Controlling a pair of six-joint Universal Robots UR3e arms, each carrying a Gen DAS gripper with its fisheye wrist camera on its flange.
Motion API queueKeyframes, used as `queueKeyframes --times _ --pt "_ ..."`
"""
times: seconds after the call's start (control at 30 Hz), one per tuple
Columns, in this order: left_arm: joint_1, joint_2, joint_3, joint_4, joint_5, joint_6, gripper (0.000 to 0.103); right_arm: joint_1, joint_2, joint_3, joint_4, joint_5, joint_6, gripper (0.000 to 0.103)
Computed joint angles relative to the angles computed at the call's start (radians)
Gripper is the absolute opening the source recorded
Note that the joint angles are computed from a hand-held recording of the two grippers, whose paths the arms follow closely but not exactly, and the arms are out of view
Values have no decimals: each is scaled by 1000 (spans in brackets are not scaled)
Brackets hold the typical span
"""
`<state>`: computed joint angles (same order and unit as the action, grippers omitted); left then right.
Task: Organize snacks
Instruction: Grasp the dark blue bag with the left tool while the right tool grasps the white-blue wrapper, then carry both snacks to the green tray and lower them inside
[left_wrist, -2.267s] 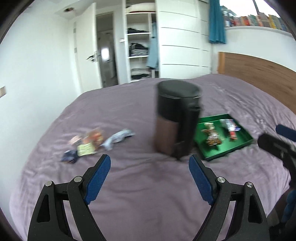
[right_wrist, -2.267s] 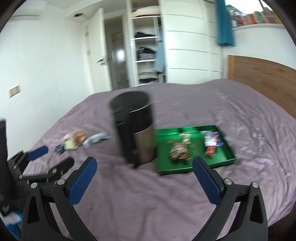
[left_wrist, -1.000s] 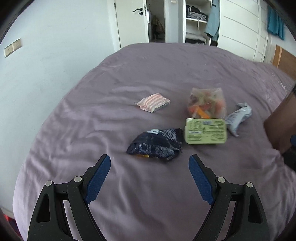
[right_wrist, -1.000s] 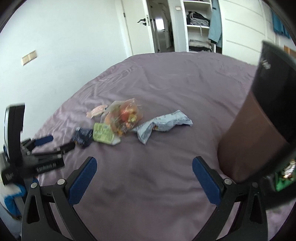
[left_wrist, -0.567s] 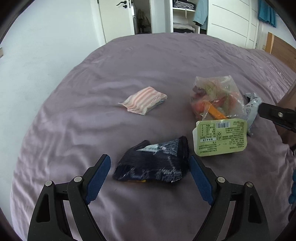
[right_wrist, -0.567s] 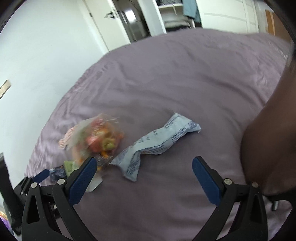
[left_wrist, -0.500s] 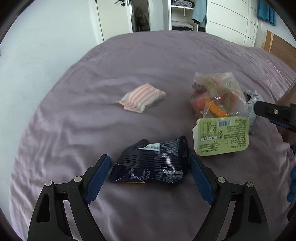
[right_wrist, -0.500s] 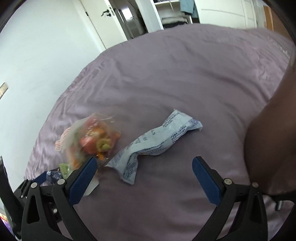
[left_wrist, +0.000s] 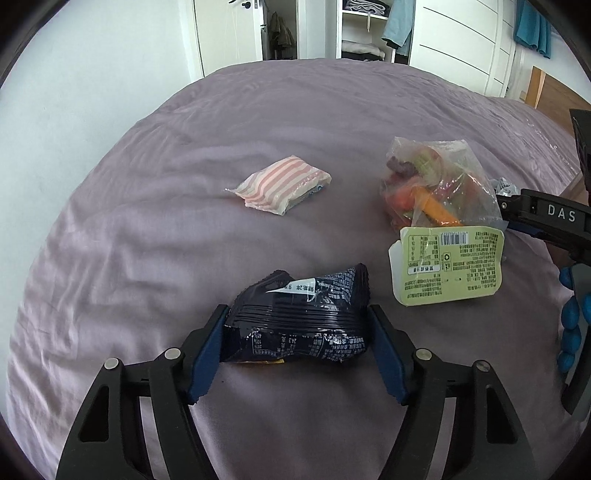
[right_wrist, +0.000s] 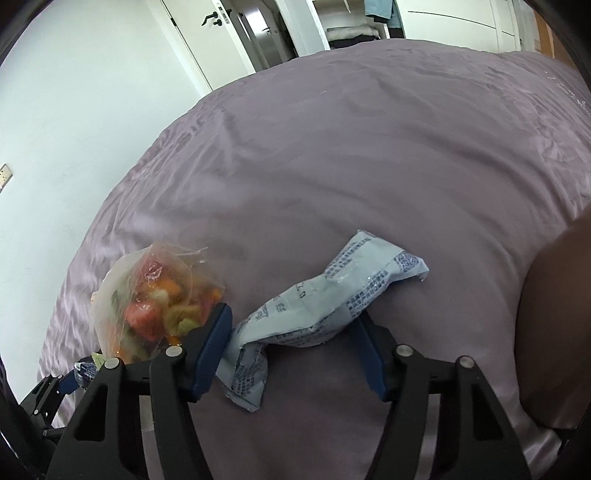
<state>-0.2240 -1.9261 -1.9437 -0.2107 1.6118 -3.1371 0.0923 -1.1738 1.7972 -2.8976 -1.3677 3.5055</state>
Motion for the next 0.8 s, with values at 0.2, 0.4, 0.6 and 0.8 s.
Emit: queueKeyframes --times 0.2,0.4,0.6,0.8 --pt "-6 -3 -46 67 -5 14 57 -37 7 31 -63 86 -39 46" --pt "21 13 -77 84 -49 9 53 -48 5 19 -53 141 -121 40" --pt "54 38 -89 58 -97 10 52 -39 -15 -9 33 140 -204 40" --pt "58 52 -88 37 -99 12 51 -35 -63 -17 152 126 -295 40"
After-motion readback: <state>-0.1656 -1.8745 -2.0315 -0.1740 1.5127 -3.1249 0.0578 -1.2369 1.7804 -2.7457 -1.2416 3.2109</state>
